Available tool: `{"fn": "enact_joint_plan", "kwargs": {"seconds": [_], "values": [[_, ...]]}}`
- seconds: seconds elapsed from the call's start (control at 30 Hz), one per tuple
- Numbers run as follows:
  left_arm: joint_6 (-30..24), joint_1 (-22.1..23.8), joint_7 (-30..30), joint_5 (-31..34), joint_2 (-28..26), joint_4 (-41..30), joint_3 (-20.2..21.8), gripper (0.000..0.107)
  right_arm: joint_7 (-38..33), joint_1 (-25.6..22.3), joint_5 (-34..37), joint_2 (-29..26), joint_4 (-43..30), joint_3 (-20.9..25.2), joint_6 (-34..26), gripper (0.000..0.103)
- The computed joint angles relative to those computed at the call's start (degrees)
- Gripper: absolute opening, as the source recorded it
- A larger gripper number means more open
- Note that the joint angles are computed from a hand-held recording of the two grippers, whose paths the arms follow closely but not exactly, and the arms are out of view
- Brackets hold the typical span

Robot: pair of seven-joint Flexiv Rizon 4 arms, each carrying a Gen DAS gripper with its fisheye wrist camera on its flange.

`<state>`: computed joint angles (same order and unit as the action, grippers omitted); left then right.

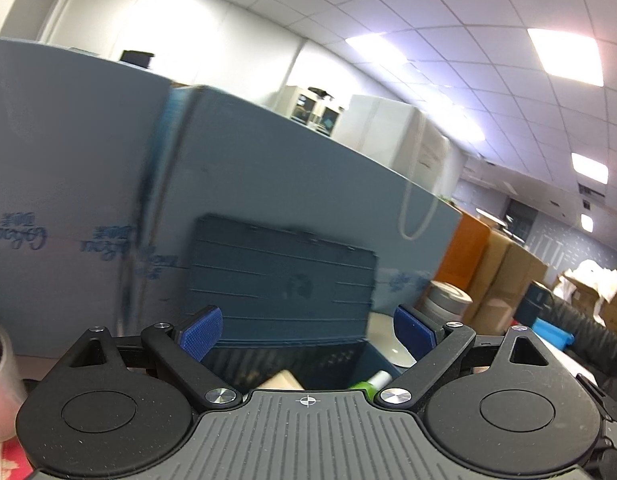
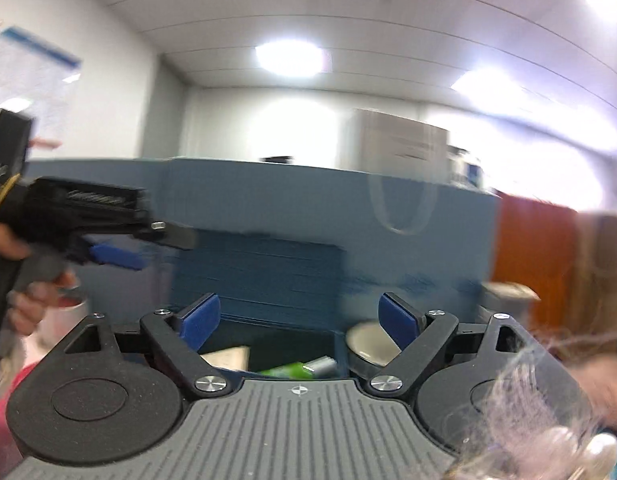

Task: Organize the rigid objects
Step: 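Move the right tool back over the black pen on the mat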

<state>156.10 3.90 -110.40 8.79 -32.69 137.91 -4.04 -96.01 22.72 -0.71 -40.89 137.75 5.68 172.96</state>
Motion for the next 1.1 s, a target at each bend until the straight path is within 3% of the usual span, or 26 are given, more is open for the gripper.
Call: {"fn": "enact_joint_plan", "kwargs": {"seconds": [0.1,0.23,0.5,0.63,1.0,1.07,1.1], "values": [[-1.6,-1.5,2.2,0.7,0.1,-1.2,-0.4,0.095,4.3,-0.5,5.9,0.0,0.0,1.1,-1.1,0.092],[-4.8,-3.4,5.0,0.5,0.0,-2.8,-1.2,0.095,6.5,1.4,14.1,0.8,-1.1,-0.3,-7.4,0.095],[-7.8,-6.2,9.5,-1.4,-0.8,-4.1,-1.4,0.099,7.1,7.7,30.4,3.7,-5.1,-5.5,-29.7,0.096],[-10.1,-5.8,10.7,-0.5,-0.6,-4.4,-1.9,0.101,9.1,8.1,30.4,3.5,-6.4,-7.5,-38.0,0.096],[-10.9,-7.2,13.5,-3.0,-0.4,-3.8,-1.7,0.102,12.8,11.2,29.7,1.9,-7.1,-11.7,-41.8,0.093],[-10.8,-7.0,13.5,-2.7,-0.4,-3.9,-1.8,0.102,13.4,11.0,29.1,1.6,-7.2,-11.6,-41.4,0.089],[-10.8,-6.9,13.4,-2.6,-0.4,-3.9,-1.8,0.102,13.1,12.0,30.0,1.3,-7.5,-12.5,-41.4,0.081]]}}
